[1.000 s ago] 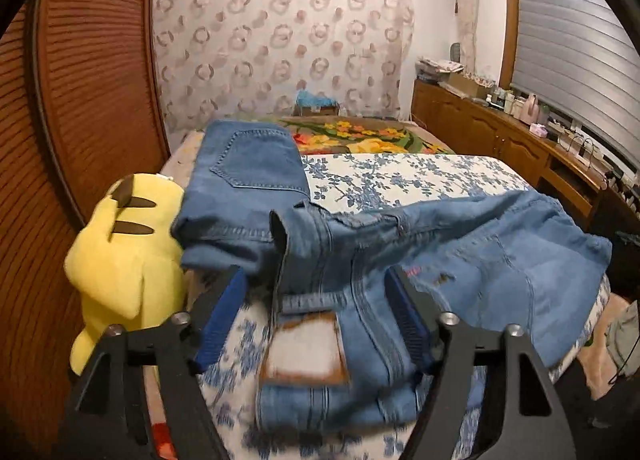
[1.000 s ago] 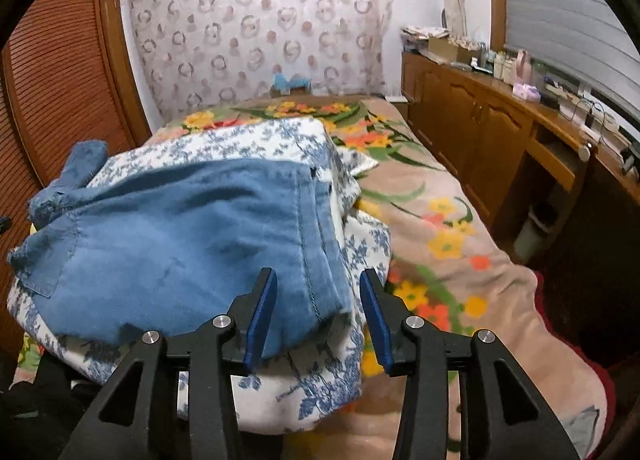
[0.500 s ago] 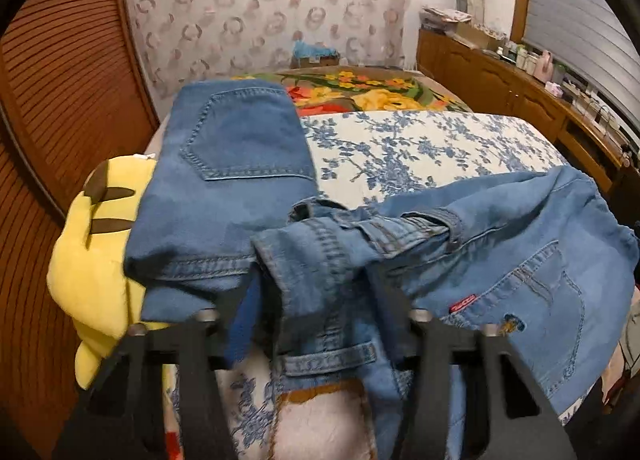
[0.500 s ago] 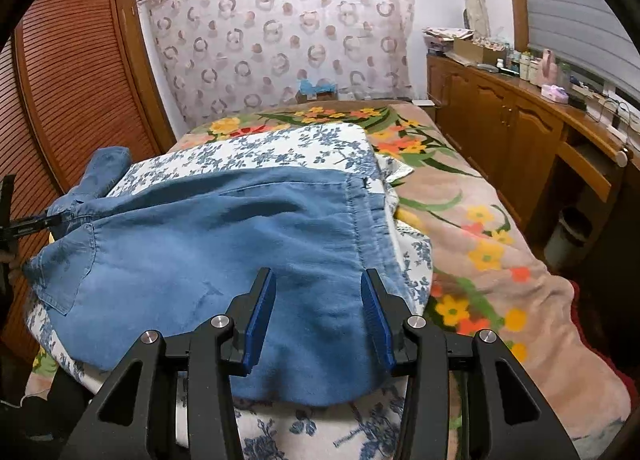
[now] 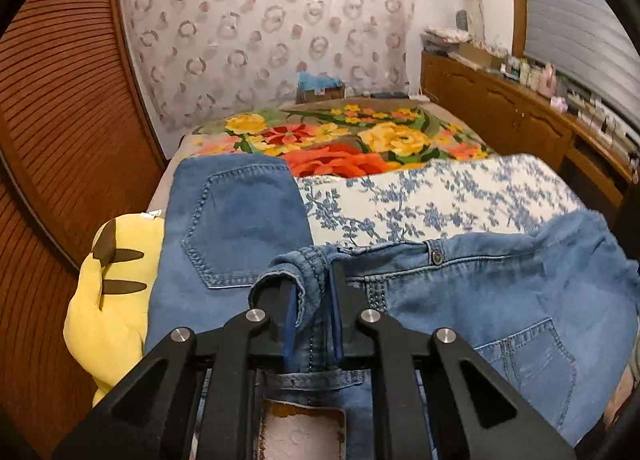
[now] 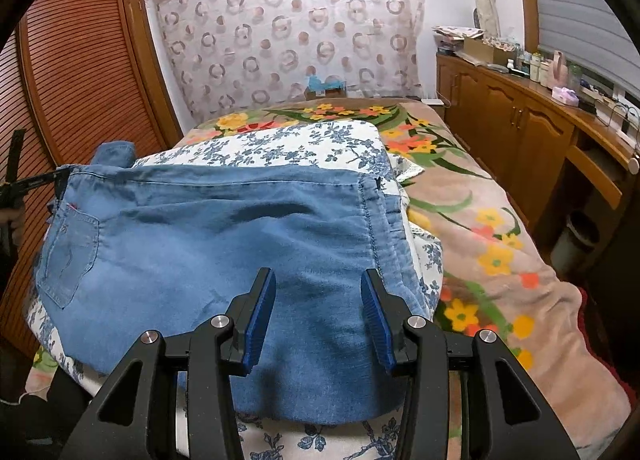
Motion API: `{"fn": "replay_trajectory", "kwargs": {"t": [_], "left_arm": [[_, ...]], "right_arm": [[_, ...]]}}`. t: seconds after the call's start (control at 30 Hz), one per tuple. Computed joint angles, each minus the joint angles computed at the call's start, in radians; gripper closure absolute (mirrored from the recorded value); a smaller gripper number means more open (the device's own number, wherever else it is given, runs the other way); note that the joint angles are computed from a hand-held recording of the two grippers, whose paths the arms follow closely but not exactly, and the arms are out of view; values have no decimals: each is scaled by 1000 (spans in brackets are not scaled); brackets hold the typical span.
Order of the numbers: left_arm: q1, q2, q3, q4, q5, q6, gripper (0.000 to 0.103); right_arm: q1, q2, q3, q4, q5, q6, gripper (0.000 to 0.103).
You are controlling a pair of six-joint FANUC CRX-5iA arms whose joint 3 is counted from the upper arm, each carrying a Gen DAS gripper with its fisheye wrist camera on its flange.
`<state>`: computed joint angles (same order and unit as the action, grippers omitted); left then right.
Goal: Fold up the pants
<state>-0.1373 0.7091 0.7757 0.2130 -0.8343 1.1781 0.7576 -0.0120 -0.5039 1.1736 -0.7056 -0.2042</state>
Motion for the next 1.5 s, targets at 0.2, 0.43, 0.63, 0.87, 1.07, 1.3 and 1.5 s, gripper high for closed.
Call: {"fn": "replay_trajectory", "kwargs": {"t": [0.2, 0.43, 0.63, 0.87, 1.07, 1.3, 1.5], "left_arm": [[11, -52, -128, 73, 75, -42, 65], [12, -161, -330, 202, 163, -160, 23], [6, -248, -493, 323, 273, -257, 21], [-23, -318, -627, 410, 354, -350, 21], [-67, -334, -684, 450, 356, -394, 21], [-116, -333, -714, 452, 343, -403, 21], [-138, -329, -726, 432, 324, -392, 21]], "right_arm": [[1, -1, -1, -12, -6, -3, 57], [14, -18, -22, -15, -29, -38, 57], [35, -31, -34, -45, -55, -37, 57], [70, -58, -42, -95, -113, -19, 57], [84, -71, -38, -143, -150, -15, 57], [84, -70, -28, -160, -152, -20, 57], [89, -52, -17, -115, -161, -3, 86]]}}
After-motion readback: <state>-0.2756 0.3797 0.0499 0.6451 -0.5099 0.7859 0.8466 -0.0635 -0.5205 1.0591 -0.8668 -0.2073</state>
